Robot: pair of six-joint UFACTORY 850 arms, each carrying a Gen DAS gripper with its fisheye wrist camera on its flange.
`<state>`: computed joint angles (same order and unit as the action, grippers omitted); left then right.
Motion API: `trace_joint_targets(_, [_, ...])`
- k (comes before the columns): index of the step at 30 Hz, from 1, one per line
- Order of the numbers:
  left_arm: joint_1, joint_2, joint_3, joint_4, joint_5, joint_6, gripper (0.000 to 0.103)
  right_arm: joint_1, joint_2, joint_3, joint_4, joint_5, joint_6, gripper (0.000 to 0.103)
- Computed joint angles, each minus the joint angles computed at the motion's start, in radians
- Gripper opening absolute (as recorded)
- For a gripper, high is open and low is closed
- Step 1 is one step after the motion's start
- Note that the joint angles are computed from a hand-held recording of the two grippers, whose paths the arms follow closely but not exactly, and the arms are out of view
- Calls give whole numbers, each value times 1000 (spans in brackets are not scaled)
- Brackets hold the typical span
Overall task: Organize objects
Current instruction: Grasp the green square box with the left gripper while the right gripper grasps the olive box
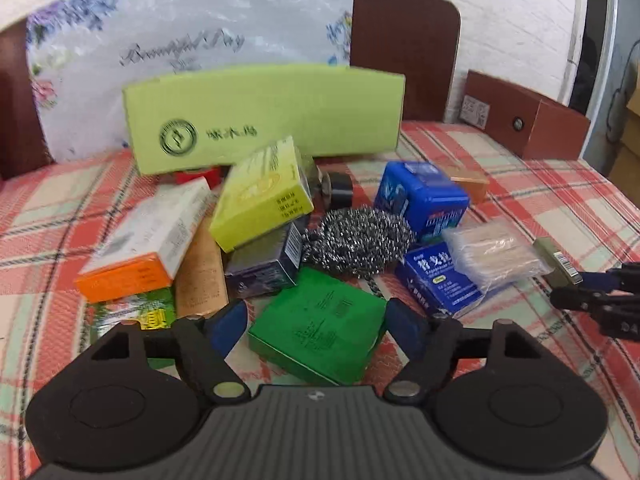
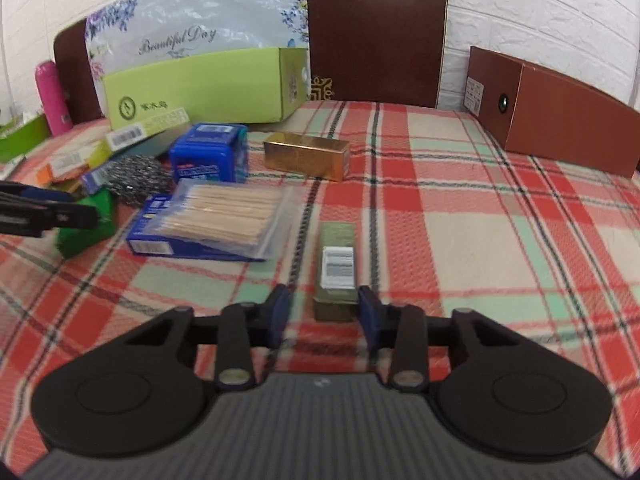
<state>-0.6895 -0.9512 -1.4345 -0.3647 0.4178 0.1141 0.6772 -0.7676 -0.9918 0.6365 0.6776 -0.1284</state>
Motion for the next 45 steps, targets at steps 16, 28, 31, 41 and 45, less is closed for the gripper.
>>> trace_joint_targets(16, [-66,88,163,-246,45,177,69,98,-16,-68,304,27,-50,62])
trace_joint_targets(28, [-51,120,202,-184,8,113,69,114,-6,-44,169,-18,60,22])
trace_joint_targets(31, [-58,126,209,-235,10,142,70,145,7,-27,41,-38,117,22])
trace_joint_targets(41, [-72,135,217,-365,7,230,73,206,-33,-113,137,-84,-18,27])
trace_joint_targets(45, [-71,134,212,-375,1,241,73,202,-36,-118,149,-81,-10,27])
